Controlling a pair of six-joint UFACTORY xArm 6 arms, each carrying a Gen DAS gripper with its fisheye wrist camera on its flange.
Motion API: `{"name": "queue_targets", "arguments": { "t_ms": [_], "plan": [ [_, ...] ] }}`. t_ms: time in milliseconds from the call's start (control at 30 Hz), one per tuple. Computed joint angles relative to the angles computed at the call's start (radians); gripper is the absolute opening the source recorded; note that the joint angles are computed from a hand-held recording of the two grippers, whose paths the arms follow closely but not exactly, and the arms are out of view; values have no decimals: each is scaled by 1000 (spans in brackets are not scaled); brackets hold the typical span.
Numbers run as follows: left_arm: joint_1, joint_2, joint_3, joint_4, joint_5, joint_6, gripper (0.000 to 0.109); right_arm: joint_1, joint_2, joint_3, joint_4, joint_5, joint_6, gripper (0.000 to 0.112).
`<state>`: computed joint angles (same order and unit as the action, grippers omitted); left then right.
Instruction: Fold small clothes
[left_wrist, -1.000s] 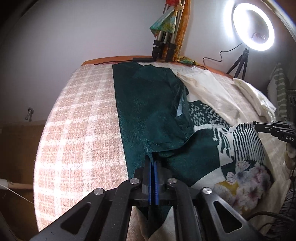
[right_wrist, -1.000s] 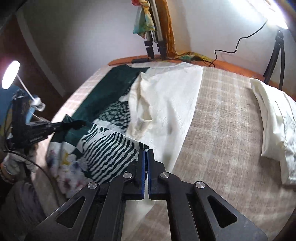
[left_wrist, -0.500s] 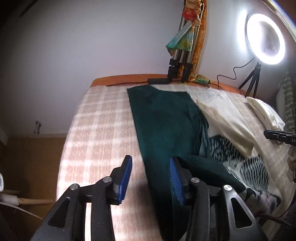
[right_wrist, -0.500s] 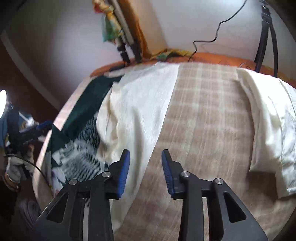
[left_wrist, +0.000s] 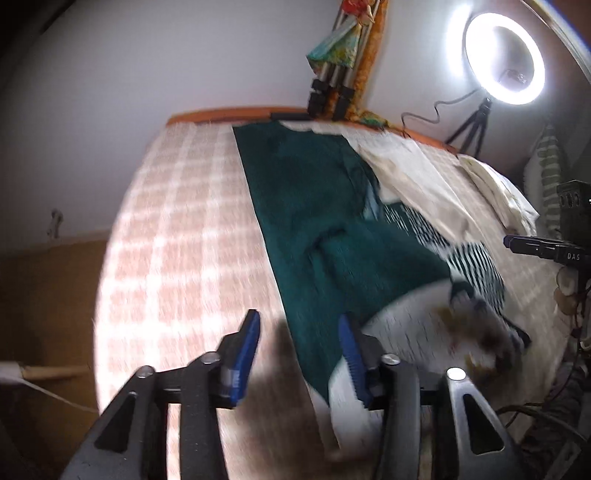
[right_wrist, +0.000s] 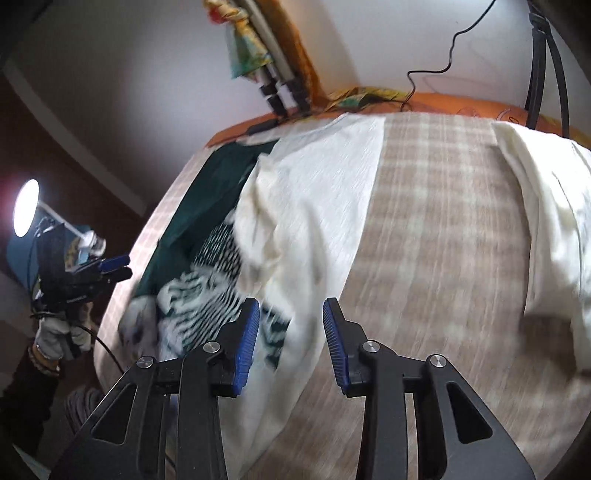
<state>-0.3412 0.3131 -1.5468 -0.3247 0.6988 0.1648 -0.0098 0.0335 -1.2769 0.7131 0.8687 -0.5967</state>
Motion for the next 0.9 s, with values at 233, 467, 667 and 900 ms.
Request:
{"name": "queue_targets", "arguments": {
  "t_ms": [233,467,667,900],
  "plan": [
    [-30,-37,45,-9,76,34,24,0,-194,220,-9,93,26,34],
    [-62,-99,142,-11,30,36,0,34,-281,343,-62,67,75,34],
    [-63,-184,249,19,4,20,0,63,-296,363,-69,29,67,4],
    [-78,-246,339,86,-18,-10,8,54,-345,416,-105,4,91,2]
  ]
}}
